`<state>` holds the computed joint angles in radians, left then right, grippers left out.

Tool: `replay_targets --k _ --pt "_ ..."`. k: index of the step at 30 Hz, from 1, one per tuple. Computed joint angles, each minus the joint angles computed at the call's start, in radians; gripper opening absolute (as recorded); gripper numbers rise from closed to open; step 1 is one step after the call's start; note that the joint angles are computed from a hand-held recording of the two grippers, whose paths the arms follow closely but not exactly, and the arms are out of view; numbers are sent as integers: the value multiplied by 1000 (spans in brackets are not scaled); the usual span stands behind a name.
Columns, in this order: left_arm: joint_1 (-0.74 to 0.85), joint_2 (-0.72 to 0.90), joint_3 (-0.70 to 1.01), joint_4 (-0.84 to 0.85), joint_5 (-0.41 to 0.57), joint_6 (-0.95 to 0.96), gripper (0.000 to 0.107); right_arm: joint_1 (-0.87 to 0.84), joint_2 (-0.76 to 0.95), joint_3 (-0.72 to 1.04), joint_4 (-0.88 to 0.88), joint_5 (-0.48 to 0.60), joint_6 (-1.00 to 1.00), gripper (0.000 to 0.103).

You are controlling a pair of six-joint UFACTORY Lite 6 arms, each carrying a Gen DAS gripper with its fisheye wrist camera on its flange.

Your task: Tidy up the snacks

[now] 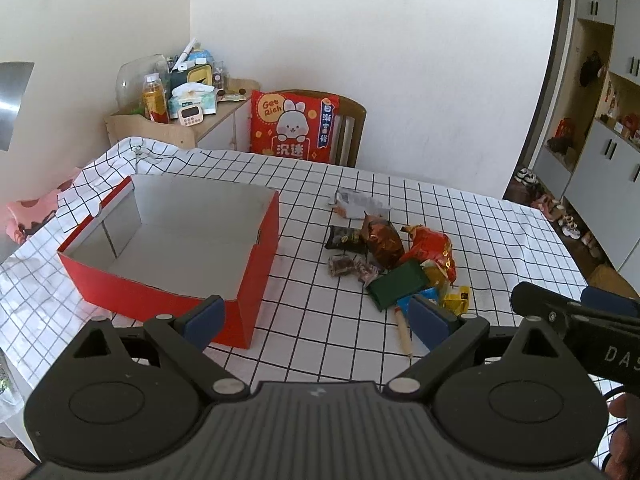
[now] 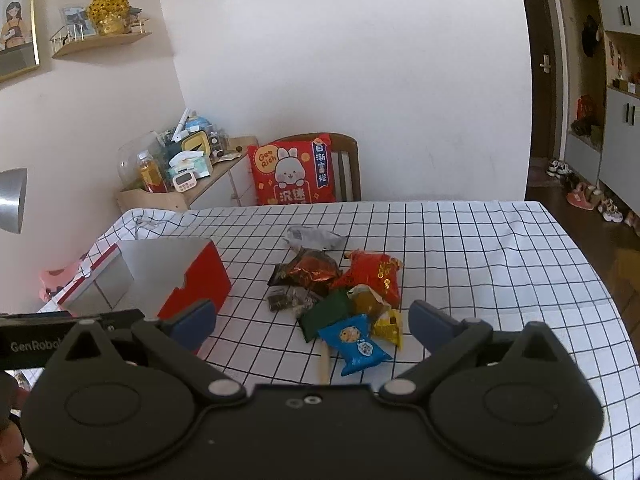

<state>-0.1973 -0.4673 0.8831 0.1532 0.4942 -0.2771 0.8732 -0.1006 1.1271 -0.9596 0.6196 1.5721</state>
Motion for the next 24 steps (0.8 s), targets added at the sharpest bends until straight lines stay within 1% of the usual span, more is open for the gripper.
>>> replay_targets --k 2,4,12,17,20,24 --pt "12 -4 -2 -22 0 26 98 4 8 8 0 6 0 103" --pt "5 -3 -3 -7 -1 8 98 9 13 14 -7 14 7 103" --pt "35 -15 -6 -81 9 85 98 20 30 34 -12 24 15 103" --pt "27 -15 -7 -68 8 70 98 24 27 30 -16 28 23 103" --pt "50 -10 -2 -112 3 125 98 32 34 40 -16 38 30 103" --pt "62 -11 -2 -136 -2 154 98 34 37 44 -13 41 31 103"
